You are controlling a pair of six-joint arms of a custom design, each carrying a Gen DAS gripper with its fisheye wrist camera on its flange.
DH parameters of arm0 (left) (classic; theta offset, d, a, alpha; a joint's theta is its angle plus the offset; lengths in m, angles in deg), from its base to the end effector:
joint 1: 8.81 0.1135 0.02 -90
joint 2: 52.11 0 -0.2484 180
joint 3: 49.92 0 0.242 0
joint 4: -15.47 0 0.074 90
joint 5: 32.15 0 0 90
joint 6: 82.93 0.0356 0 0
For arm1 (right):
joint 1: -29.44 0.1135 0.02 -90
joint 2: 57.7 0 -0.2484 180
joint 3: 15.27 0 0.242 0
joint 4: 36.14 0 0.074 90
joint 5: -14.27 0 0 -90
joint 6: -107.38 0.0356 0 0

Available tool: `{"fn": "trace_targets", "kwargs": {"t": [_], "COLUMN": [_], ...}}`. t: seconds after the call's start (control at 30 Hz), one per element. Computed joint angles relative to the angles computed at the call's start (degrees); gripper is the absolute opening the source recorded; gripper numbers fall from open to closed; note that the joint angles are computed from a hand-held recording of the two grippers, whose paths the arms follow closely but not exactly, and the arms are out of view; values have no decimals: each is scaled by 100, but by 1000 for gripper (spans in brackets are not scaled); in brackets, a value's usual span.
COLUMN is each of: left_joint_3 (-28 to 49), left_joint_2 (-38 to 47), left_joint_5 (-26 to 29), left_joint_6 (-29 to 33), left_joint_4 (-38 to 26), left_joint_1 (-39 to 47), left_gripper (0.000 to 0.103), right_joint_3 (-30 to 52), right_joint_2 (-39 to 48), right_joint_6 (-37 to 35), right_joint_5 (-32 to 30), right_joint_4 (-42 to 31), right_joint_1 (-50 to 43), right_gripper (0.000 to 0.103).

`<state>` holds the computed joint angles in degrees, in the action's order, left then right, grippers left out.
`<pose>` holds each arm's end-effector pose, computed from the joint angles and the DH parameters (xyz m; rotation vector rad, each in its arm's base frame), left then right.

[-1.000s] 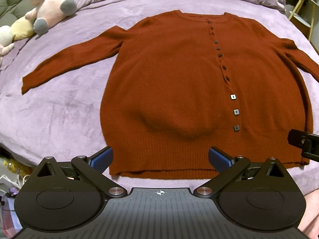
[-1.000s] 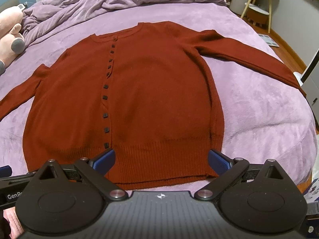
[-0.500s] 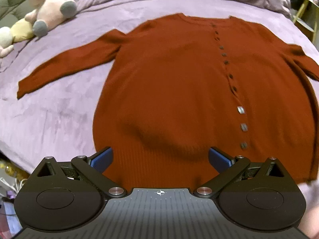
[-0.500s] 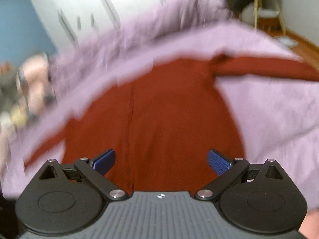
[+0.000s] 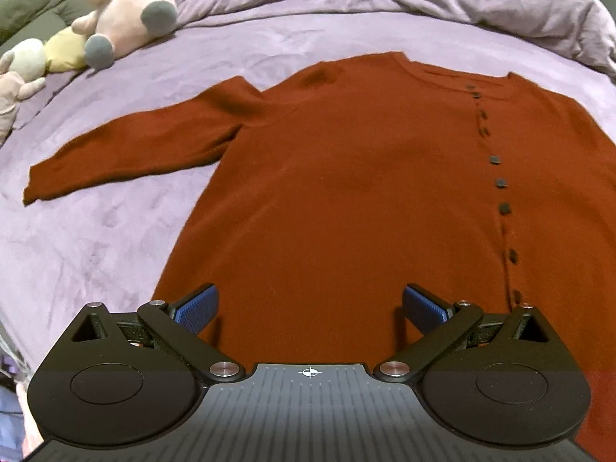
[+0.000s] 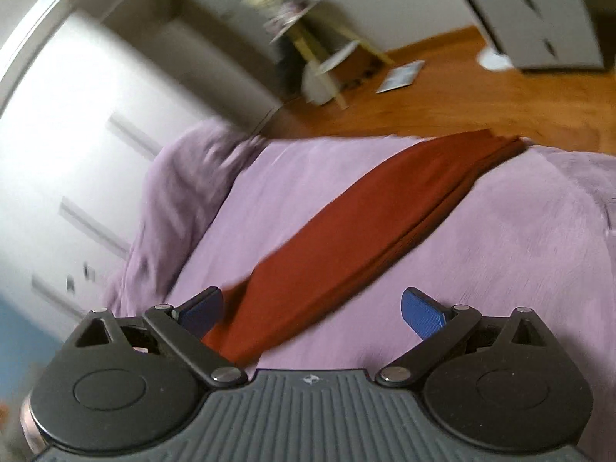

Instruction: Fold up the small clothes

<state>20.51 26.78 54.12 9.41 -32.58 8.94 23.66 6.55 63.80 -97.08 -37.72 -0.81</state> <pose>0.2583 0.0851 0.2303 -0.3693 2.5421 0.2172 0.2021 -0.1029 0.1853 1.0785 1.7440 0.5560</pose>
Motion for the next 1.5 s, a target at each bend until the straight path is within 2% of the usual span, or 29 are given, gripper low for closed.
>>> {"fn": "trace_targets", "kwargs": {"t": [0.07, 0.17, 0.2, 0.27, 0.3, 0.4, 0.5, 0.53, 0.6, 0.7, 0.8, 0.9, 1.0, 1.03, 1.07, 1.1, 1.13, 1.23, 1.4, 1.5], "left_joint_3": [118, 164, 115, 53, 24, -56, 2, -11, -38, -17, 241, 426, 779, 908, 1036, 1179, 1291, 1628, 2204, 2679], "left_joint_2": [238, 478, 470, 468, 469, 468, 536, 531, 553, 503, 534, 475, 561, 630, 723, 873, 1004, 1480, 2225, 2669], "left_joint_5": [-36, 94, 295, 552, 664, 803, 889, 930, 1008, 961, 861, 1039, 1569, 1781, 2094, 2457, 2696, 3137, 3105, 3547], "left_joint_6": [-39, -39, -35, -65, -55, 137, 303, 324, 329, 398, 332, 137, 6, -34, -83, -138, -220, -342, -245, -453], "left_joint_4": [-32, -52, 8, 44, 67, 153, 126, 116, 162, 74, -265, -348, -378, -376, -359, -348, -351, -336, -549, -708], "left_joint_1": [38, 225, 358, 548, 633, 735, 800, 843, 884, 874, 819, 751, 659, 654, 682, 739, 766, 800, 728, 854], "left_gripper": [103, 103, 103, 103, 103, 103, 103, 103, 103, 103, 103, 103, 103, 103, 103, 103, 103, 101, 84, 81], "right_joint_3": [50, 218, 299, 430, 492, 603, 796, 909, 1217, 1557, 1588, 1699, 1952, 2142, 2224, 2199, 2112, 1717, 1054, 728], "right_joint_2": [630, 1398, 1541, 1824, 1977, 2288, 2191, 2131, 1981, 1524, 803, 287, 399, 590, 730, 828, 917, 895, 589, 439], "right_joint_6": [348, 672, 667, 618, 628, 813, 633, 384, -246, -1000, -1701, -2342, -2711, -2819, -2807, -2717, -2609, -2223, -1221, -1063], "right_joint_5": [118, 86, 151, 238, 317, 377, 628, 771, 1386, 2616, 2986, 2680, 1828, 1533, 1442, 1479, 1530, 1940, 1727, 1500], "right_joint_4": [497, 996, 1038, 1156, 1242, 1358, 847, 563, -116, -770, -631, -397, -277, -489, -627, -649, -613, -593, -736, -668], "right_joint_1": [-124, -317, -345, -337, -315, -399, -296, -252, 21, 814, 1764, 2984, 4117, 4457, 4707, 4933, 5124, 5509, 5327, 5086], "right_gripper": [97, 84, 75, 66, 59, 37, 20, 14, 7, 7, 6, 6, 7, 15, 23, 41, 50, 50, 50, 50]}}
